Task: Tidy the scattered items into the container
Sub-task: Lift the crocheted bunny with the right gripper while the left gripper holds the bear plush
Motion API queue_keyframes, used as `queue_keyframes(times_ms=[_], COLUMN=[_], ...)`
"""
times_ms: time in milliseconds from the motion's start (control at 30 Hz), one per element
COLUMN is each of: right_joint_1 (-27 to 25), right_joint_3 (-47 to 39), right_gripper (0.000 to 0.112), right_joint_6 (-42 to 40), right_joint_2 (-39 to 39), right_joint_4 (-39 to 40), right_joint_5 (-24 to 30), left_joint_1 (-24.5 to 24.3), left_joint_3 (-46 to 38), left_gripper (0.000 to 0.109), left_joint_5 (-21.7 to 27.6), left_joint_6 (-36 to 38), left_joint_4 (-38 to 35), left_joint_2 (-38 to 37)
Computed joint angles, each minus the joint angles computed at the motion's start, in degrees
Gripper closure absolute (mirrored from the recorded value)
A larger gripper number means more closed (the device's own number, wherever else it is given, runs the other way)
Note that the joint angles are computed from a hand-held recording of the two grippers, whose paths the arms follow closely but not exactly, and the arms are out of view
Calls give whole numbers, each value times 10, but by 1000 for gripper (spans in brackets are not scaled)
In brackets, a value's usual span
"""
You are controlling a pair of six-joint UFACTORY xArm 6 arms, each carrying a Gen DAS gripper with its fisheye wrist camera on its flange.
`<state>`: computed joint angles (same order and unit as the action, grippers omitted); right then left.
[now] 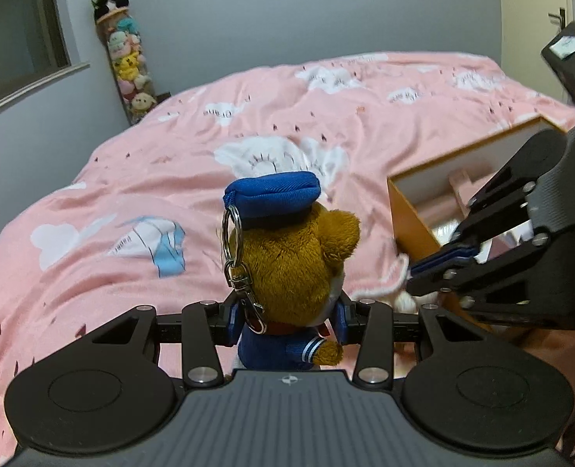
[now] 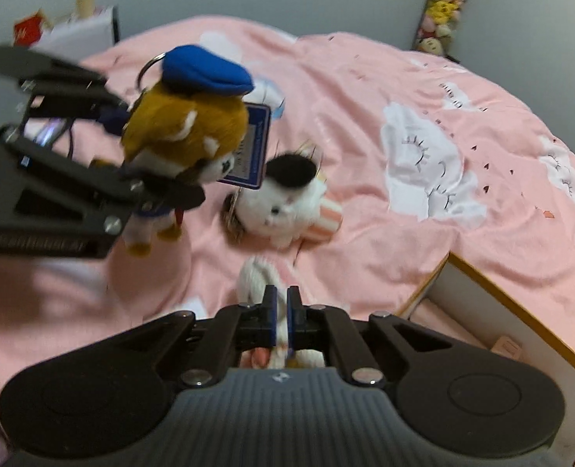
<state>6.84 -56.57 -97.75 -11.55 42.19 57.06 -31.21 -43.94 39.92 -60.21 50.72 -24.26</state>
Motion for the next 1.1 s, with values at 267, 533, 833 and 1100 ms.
queue_keyframes(times_ms=[267,533,833,1100], right_joint_1=[39,90,127,144], right_joint_3=[62,66,50,63], right_gripper=[74,62,39,38], right_joint_6=[-56,-14,41,75], right_joint_2=[-30,5,53,88], right_joint_4=[-73,-143,-215,-263], right_joint_5=[-72,-164,-202,-313], left_joint_1=[4,8,23,27], left_joint_3=[8,8,15,19], left_gripper=[59,59,59,59], left_joint_5=[0,-10,-30,-38], left_joint_6=[7,4,2,2], left_joint_4=[-17,-17,-31,-35], left_joint_2=[0,10,8,8])
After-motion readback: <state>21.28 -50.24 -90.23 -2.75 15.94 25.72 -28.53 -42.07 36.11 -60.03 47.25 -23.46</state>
